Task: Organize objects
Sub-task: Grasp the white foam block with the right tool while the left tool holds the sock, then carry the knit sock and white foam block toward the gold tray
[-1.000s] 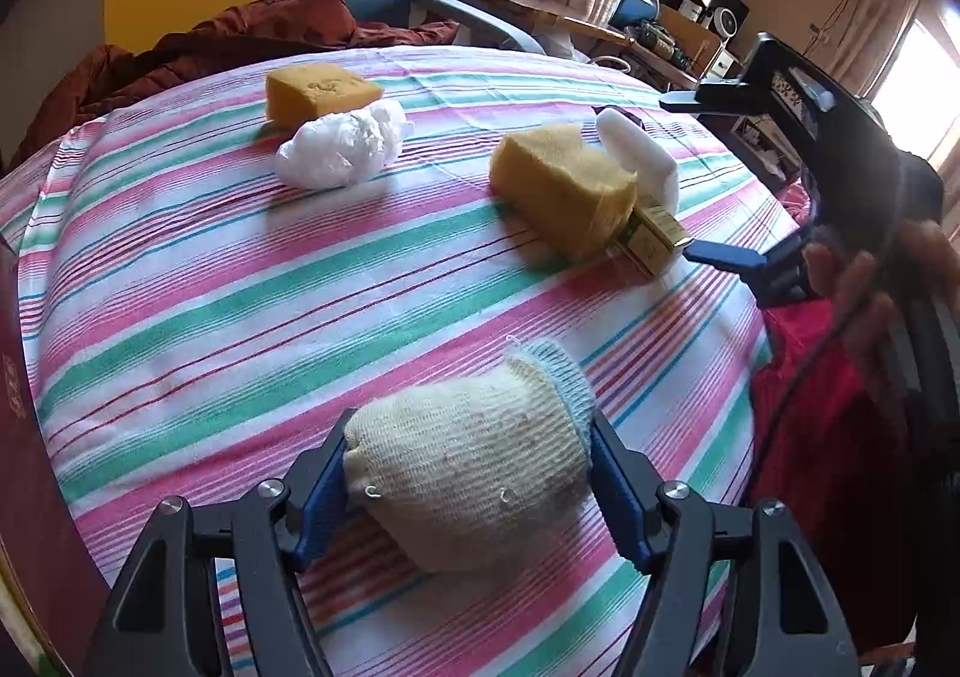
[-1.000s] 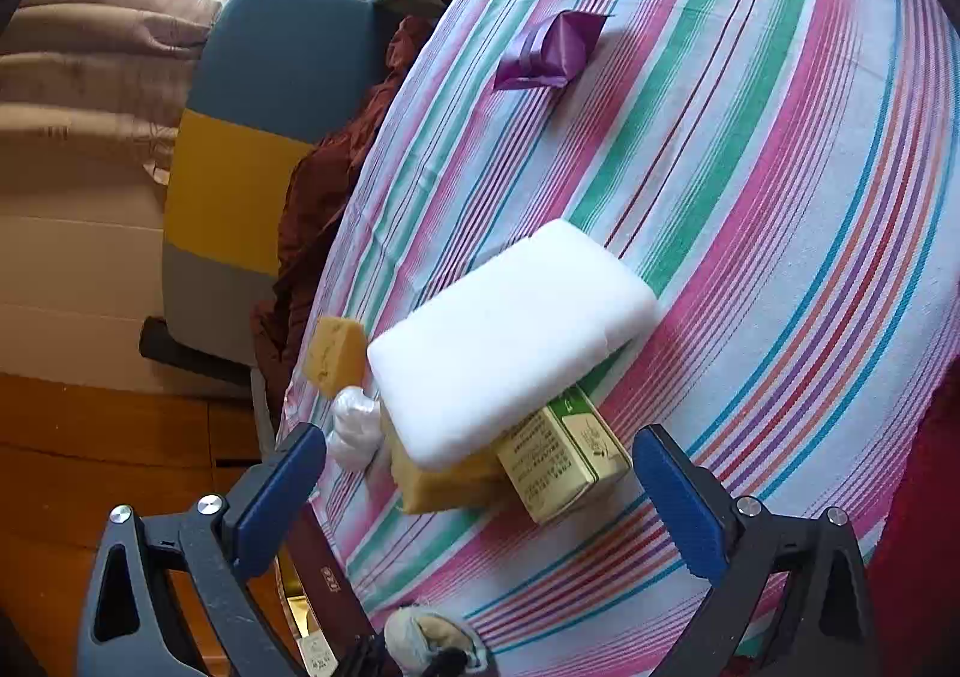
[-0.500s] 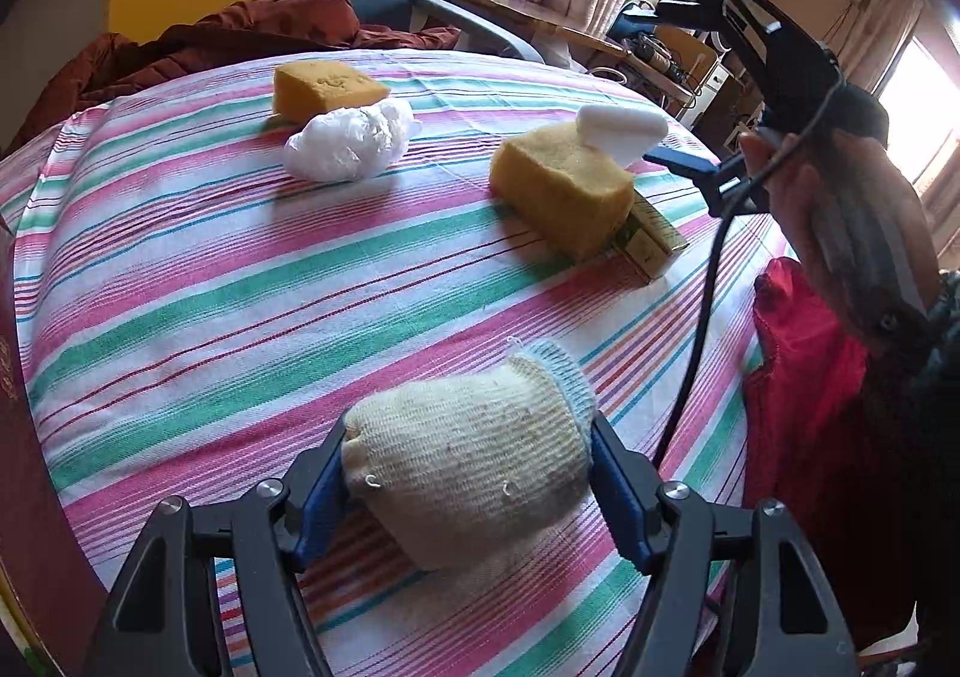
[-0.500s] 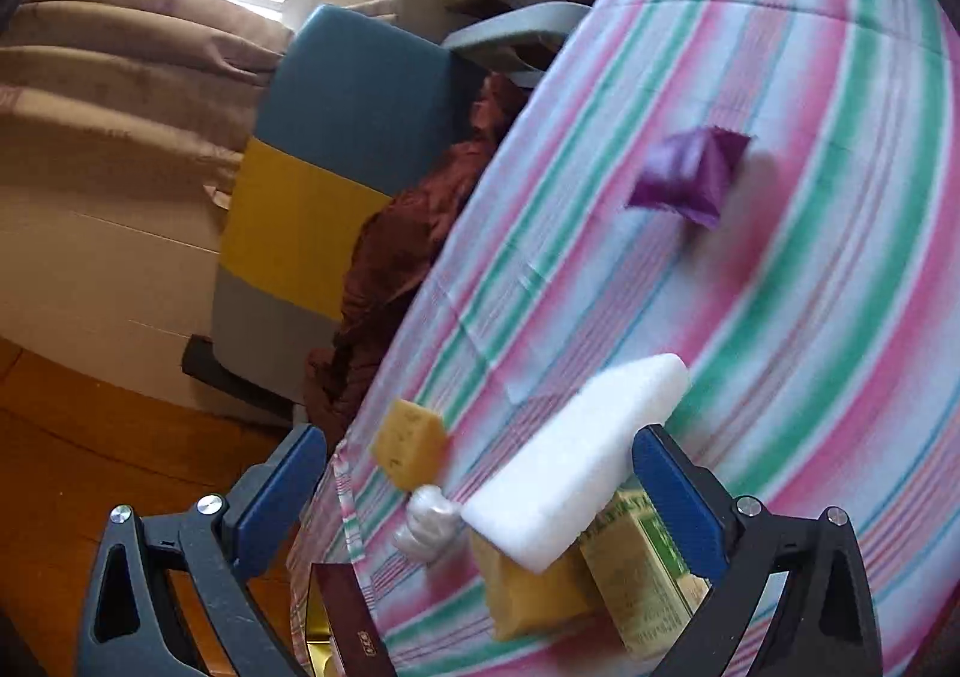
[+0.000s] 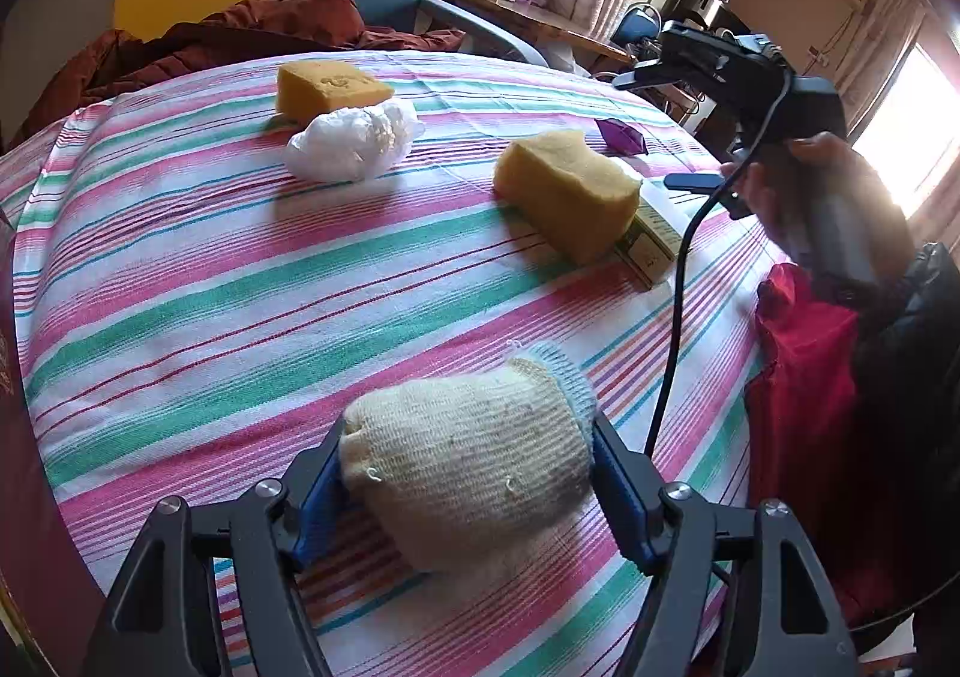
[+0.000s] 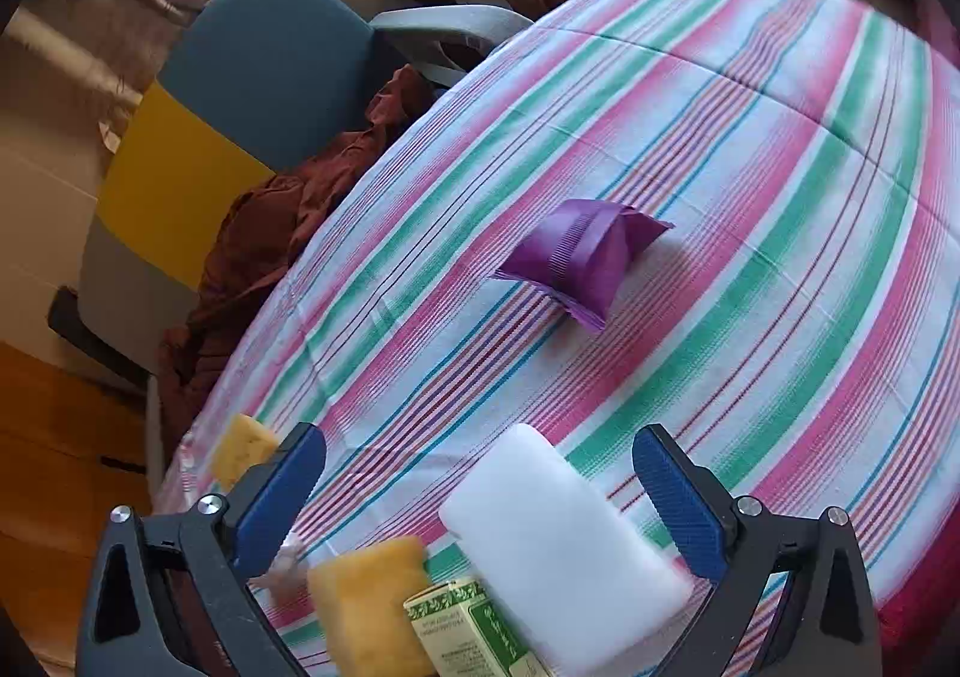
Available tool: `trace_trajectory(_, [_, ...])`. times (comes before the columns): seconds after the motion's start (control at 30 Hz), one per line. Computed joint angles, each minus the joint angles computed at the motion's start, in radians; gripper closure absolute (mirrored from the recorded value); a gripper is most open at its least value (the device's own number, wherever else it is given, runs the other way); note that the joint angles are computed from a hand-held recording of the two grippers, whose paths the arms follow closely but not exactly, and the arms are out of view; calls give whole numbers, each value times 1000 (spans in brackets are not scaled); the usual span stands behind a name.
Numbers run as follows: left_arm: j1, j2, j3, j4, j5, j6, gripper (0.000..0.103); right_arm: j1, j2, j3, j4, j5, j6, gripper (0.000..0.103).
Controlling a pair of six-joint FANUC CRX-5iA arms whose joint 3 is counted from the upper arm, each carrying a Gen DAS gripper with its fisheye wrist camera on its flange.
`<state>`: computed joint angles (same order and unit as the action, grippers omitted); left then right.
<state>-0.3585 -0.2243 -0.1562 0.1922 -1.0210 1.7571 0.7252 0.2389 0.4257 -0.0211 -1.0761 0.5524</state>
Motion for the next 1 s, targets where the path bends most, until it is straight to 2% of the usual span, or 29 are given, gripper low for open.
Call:
trace_trajectory(0.07, [0,1,1,0,-1,-2,29,6,16,32,13,-50,23,0])
trace_trajectory(0.3, [5,2,-3,9,1,-9,29,73,154,225,117,-332,219,1])
trace_trajectory(0.33, [6,2,-4,11,2,-9,29,79,160,232,133,-349,234,7])
trace_trajectory(0.37, [6,2,-4,12,1,-8,29,86,161,230,152,-361,246,16])
trace_trajectory(0.43, [4,4,-1,8,1,-4,29,92,171,243,166,-388,271,25])
trace_trajectory(0.63, [4,4,-2,8,3,-4,28,89,217,298,119,-473,355,28])
trace_trajectory(0.77, [5,3,-4,10,5,-4,28,111,243,307,171,-515,387,26])
trace_trajectory(0.8, [5,3,-5,12,6,-5,28,111,241,306,175,-516,385,28])
trace_trajectory(0.83, [5,3,-6,13,7,-5,28,112,240,304,186,-521,385,35])
trace_trajectory(0.87, [5,3,-7,12,8,-6,28,111,237,301,188,-521,385,38])
trace_trajectory(1.0, [-1,4,-2,-1,8,-10,29,113,218,281,204,-498,375,42])
